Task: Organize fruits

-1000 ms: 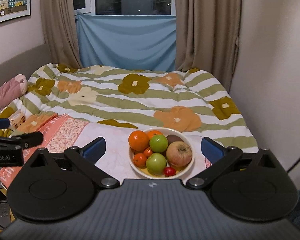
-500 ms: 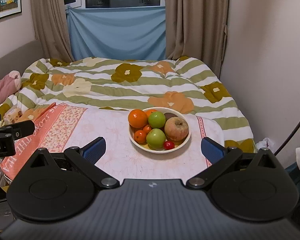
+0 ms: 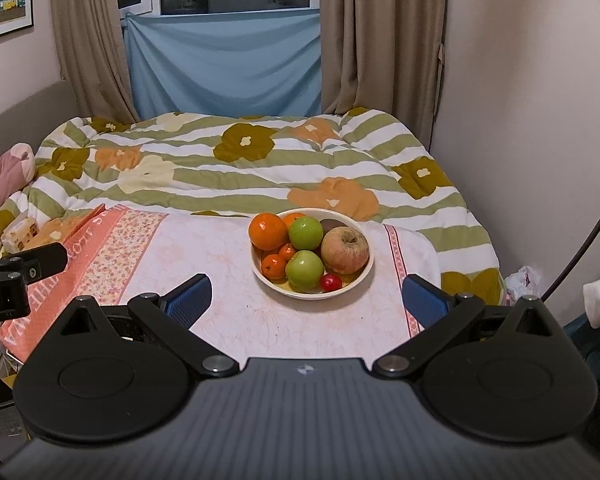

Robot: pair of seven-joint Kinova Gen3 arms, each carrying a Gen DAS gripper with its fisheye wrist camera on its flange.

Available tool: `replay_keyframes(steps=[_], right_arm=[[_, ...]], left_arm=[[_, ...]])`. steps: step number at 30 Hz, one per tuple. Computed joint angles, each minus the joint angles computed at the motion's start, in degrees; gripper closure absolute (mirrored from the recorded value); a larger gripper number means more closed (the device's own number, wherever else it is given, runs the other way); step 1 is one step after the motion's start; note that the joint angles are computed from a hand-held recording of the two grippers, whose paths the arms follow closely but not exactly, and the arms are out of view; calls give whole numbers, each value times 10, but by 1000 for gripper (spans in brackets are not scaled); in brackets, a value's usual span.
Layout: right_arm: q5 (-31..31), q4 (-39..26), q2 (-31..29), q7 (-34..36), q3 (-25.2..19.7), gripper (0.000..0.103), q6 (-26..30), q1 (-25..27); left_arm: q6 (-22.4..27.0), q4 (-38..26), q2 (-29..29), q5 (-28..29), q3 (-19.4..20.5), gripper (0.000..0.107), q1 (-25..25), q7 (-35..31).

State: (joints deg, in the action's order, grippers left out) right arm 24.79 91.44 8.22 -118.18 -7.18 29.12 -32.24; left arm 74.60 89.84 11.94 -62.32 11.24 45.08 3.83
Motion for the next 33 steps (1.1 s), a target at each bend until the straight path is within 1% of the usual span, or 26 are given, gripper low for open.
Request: replay_keyframes(steps=[12, 25, 33], right_arm=[[-12, -4, 2, 8, -1, 0, 2, 4], [-8, -10, 6, 2, 1, 0, 7, -4], [5, -11, 10, -18, 3, 0, 9, -14]], left_arm=[[-2, -1, 1, -1, -1, 4, 1, 1], [-6, 1, 0, -1, -1, 4, -2, 0], [-13, 2, -2, 1, -3, 4, -8, 2]])
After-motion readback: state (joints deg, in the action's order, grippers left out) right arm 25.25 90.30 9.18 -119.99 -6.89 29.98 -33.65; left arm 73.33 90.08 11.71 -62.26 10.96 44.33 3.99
